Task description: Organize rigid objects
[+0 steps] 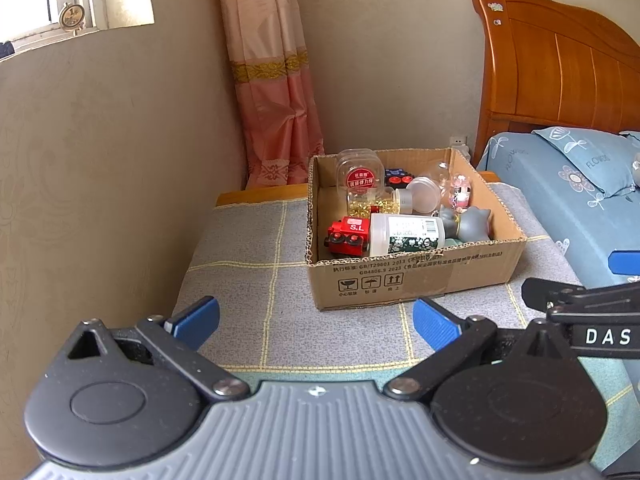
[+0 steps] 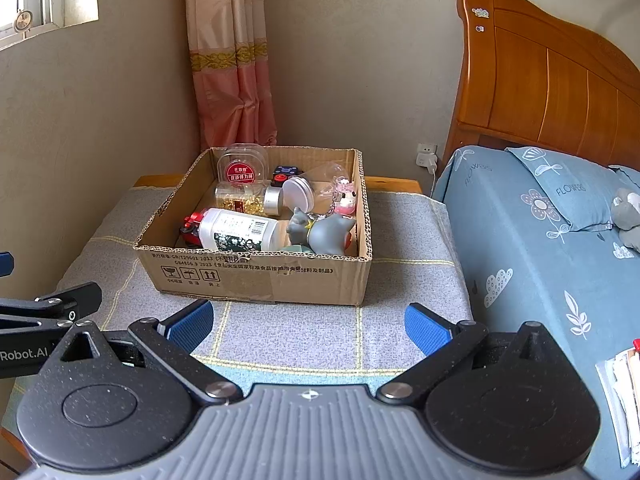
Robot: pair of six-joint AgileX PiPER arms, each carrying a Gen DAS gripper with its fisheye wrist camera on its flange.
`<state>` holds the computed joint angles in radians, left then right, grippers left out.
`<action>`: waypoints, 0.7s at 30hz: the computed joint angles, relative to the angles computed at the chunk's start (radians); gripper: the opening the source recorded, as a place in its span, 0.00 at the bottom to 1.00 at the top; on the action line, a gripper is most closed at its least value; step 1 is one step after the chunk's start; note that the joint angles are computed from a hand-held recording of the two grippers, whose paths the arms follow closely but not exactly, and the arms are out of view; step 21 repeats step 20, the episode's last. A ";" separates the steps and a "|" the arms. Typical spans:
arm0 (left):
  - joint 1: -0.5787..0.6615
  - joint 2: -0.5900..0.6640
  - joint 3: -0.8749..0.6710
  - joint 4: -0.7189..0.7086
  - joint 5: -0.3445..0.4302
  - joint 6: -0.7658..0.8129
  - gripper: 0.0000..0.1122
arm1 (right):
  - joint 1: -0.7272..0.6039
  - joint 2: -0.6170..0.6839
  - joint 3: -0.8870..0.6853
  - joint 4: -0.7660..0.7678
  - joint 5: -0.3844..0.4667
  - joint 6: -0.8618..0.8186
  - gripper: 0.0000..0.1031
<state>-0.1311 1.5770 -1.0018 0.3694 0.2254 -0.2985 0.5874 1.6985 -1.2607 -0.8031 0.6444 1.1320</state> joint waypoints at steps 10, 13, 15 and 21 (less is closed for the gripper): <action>-0.002 -0.002 0.001 0.005 0.000 -0.006 0.91 | 0.001 -0.004 0.004 -0.001 0.001 0.001 1.00; -0.003 -0.002 0.002 0.010 0.001 -0.012 0.91 | 0.001 -0.004 0.005 -0.002 0.001 0.005 1.00; -0.004 -0.003 0.002 0.012 0.001 -0.014 0.91 | 0.002 -0.004 0.005 -0.006 0.003 0.010 1.00; -0.006 -0.005 0.005 0.025 0.000 -0.029 0.91 | 0.000 -0.007 0.010 -0.007 0.000 0.010 1.00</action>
